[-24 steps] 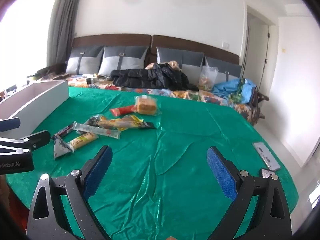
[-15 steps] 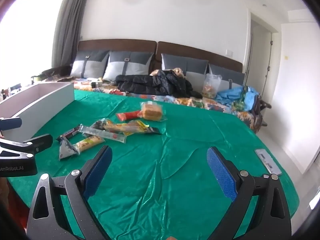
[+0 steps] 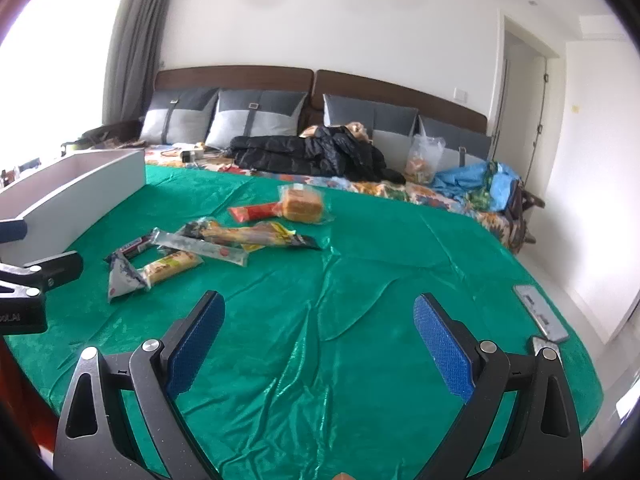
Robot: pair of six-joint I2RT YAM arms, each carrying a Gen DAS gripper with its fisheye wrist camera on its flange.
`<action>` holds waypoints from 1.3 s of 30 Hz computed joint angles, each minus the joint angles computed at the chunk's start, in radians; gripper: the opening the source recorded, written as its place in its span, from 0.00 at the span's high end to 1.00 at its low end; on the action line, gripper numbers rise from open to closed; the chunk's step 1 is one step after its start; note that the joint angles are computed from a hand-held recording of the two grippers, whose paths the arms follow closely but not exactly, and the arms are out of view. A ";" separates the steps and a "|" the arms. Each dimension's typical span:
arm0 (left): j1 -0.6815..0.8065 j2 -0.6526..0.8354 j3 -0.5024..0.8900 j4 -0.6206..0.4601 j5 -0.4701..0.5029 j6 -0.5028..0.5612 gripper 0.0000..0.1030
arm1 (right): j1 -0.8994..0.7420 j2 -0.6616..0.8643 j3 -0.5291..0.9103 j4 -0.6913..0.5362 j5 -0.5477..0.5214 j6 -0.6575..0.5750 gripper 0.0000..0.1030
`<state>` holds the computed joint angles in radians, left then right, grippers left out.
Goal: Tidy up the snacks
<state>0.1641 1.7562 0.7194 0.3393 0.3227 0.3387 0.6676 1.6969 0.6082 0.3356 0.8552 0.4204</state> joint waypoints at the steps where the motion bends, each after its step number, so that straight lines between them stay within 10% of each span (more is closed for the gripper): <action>1: -0.003 0.000 -0.001 0.001 -0.004 0.001 0.00 | -0.006 -0.002 -0.004 0.001 -0.005 0.004 0.06; 39: -0.035 0.049 0.037 -0.019 -0.064 -0.009 0.00 | -0.074 0.023 -0.031 0.077 -0.099 0.021 0.06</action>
<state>0.1291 1.8049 0.7569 0.3199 0.2584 0.3294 0.5933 1.7197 0.5771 0.4131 0.7566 0.4410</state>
